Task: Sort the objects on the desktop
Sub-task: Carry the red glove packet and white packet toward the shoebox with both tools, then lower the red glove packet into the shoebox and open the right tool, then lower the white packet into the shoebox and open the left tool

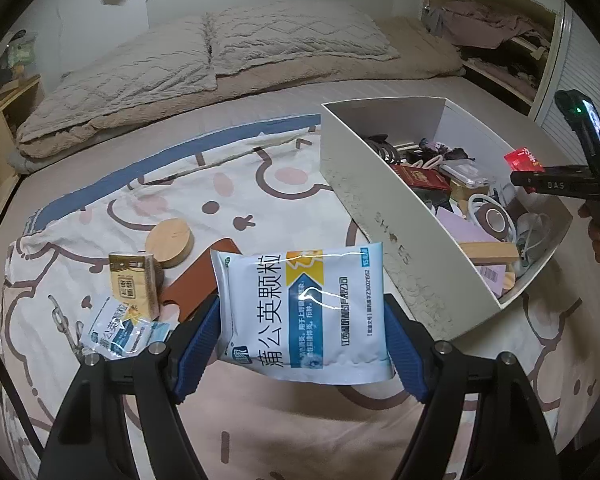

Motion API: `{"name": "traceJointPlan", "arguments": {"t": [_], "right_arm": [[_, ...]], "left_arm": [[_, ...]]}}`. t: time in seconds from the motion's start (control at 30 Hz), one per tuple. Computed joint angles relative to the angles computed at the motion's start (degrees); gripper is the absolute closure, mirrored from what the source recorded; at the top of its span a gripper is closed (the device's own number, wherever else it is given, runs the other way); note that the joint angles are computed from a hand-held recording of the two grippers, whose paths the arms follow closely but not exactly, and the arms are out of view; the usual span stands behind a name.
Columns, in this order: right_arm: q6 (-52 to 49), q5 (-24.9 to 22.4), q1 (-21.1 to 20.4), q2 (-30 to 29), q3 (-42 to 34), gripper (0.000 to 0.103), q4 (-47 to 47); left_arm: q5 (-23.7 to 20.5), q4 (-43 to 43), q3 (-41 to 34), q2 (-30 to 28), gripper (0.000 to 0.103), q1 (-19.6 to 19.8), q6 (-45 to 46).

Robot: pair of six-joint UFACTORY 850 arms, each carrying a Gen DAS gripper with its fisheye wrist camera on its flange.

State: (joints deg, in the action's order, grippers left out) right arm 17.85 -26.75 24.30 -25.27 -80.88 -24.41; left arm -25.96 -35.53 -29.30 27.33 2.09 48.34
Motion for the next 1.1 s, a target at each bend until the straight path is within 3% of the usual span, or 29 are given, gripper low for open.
{"name": "traceJointPlan", "arguments": {"t": [0.1,0.2,0.27,0.4,0.5,0.63,1.1], "right_arm": [[0.66,-0.72,0.4,-0.49,-0.35,0.058,-2.56],[7.84,-1.88,1.17,-1.07,-0.65,0.042,-11.29],[14.33,-3.58,2.0,-1.53,-0.95,0.04,-19.59],[20.17,-5.98,2.49,-1.49,-0.56,0.037,-26.96],[17.96,-5.15,2.08,-1.45,-0.73,0.036,-25.23],[17.82,-3.22,2.0,-0.28,-0.03,0.027,-25.25],[15.49,3.6,-0.34,1.87,1.0,0.027,-19.19]], "left_arm": [[0.05,-0.3,-0.17,-0.51,0.025,-0.41,0.11],[0.03,-0.57,-0.22,-0.9,0.025,-0.49,0.35],[0.03,-0.54,-0.3,-1.22,0.025,-0.56,0.19],[0.03,-1.11,-0.41,-1.42,0.025,-0.53,0.34],[-0.24,-1.9,-0.58,-1.44,0.025,-0.4,0.64],[-0.29,-2.59,-0.78,-1.26,0.025,-0.7,0.84],[-0.63,-8.24,-3.62,-1.07,0.025,-3.77,1.39]]}}
